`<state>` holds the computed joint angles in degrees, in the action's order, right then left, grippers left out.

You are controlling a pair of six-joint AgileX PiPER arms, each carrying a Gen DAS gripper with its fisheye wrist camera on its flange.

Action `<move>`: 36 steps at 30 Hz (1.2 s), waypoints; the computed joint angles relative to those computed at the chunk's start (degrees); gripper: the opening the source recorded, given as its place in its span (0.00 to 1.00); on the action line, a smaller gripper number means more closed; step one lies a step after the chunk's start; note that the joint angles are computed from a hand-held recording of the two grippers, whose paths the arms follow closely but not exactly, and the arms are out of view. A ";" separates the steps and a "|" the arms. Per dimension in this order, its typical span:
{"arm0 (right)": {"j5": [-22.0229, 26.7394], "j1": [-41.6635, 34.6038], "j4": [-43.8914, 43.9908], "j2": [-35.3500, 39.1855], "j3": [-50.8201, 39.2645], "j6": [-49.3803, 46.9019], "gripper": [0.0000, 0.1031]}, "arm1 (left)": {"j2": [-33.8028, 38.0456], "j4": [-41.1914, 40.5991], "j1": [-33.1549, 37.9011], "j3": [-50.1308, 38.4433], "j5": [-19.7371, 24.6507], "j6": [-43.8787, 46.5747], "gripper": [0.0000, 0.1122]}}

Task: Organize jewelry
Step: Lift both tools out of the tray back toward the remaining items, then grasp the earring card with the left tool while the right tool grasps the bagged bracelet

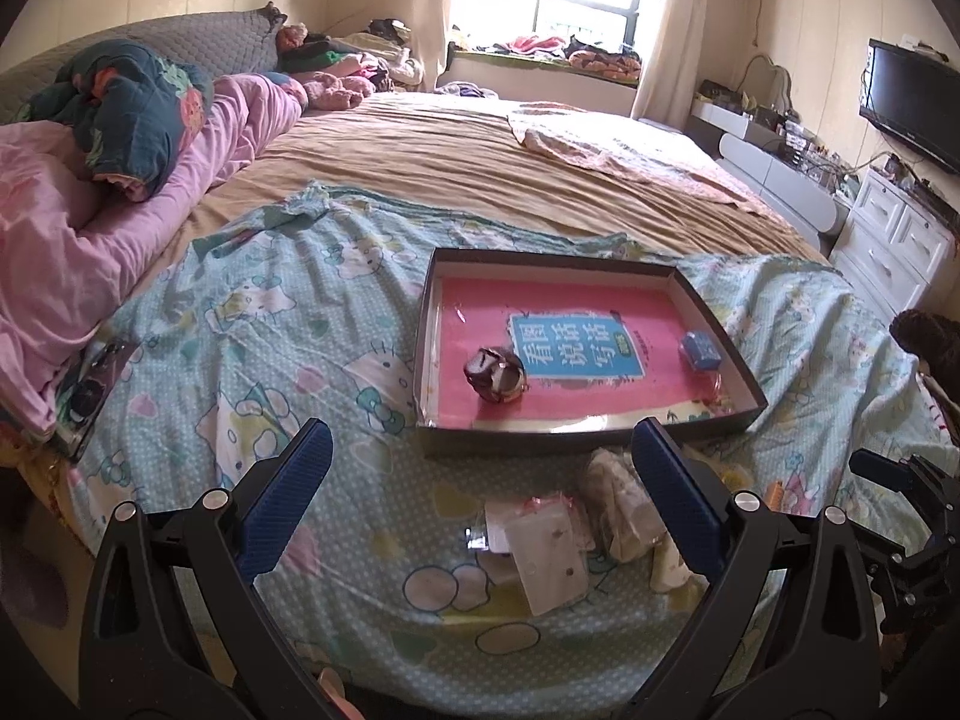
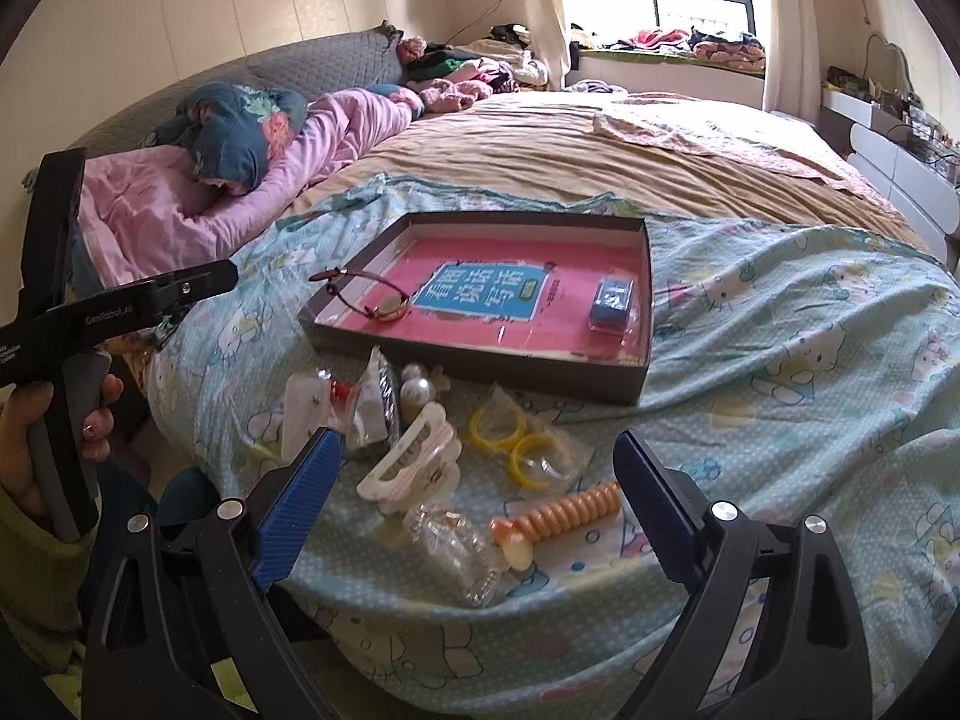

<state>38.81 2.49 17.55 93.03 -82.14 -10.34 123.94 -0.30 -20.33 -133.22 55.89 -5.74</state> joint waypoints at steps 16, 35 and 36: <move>-0.22 1.42 0.24 -0.98 6.07 -1.06 0.89 | -4.71 -2.36 -0.07 14.53 -3.30 2.75 0.83; 0.47 1.76 1.49 3.37 8.16 -2.33 0.73 | -2.53 -9.30 -0.59 17.84 -2.43 6.83 0.60; 0.30 1.91 1.61 3.59 8.00 -2.46 0.73 | -2.34 -9.80 -0.55 17.70 -2.31 7.14 0.60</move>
